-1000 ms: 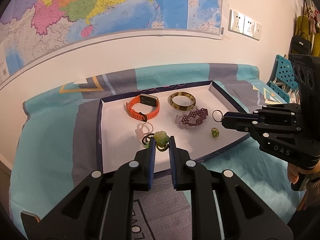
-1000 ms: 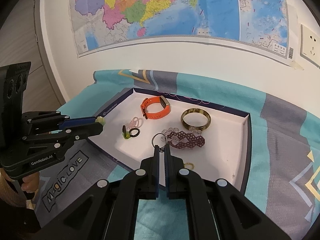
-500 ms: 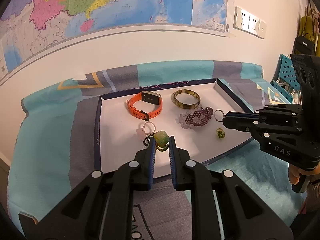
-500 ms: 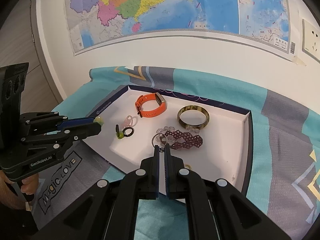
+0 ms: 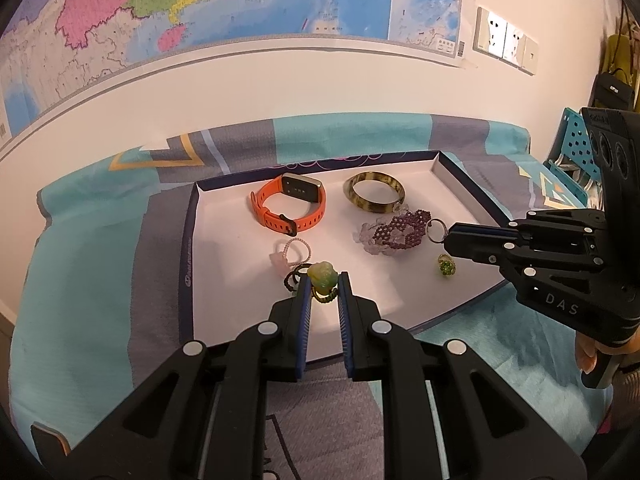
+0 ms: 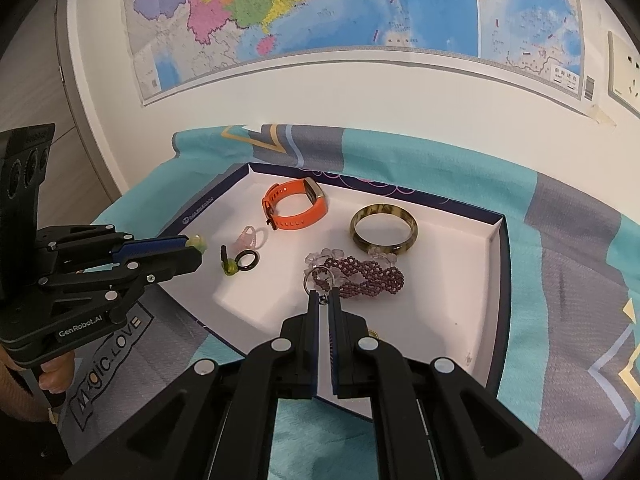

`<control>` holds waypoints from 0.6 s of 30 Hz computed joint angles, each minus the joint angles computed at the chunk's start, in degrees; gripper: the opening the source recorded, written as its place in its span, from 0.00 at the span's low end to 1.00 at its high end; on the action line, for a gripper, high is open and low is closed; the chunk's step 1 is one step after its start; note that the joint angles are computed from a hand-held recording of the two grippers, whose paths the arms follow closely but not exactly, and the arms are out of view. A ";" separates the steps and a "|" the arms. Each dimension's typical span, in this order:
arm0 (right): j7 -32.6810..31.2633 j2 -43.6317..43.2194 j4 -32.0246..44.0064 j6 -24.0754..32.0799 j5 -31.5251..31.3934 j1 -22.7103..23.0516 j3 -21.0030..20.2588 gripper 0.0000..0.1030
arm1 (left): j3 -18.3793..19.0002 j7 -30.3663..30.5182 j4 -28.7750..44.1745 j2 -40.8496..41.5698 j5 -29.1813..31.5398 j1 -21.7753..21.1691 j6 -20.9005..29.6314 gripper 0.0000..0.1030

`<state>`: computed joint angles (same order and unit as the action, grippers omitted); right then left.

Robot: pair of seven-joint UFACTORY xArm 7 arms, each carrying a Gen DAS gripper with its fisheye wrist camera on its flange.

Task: Organize jewelry
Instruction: 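Lower the silver ring into the box with the right tool while the left tool lowers the charm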

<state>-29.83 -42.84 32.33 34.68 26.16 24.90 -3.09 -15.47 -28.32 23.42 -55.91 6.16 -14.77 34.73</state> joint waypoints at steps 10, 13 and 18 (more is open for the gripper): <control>0.01 1.18 0.46 -0.08 -0.41 -0.23 0.06 0.03 | 0.35 -0.22 0.24 1.95 -0.20 0.23 -0.79 0.13; 0.20 1.69 0.62 -0.07 -0.54 -0.43 0.26 0.03 | 0.60 -0.18 0.34 2.71 -0.34 0.14 -1.14 0.14; 0.25 2.31 0.75 0.09 -0.65 -0.62 0.40 0.03 | 1.00 -0.26 0.46 3.69 -0.60 0.16 -1.43 0.14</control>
<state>-29.58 -40.53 33.07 34.77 25.50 24.28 -2.69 -14.48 -28.58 23.88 -52.22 5.55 -14.61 33.30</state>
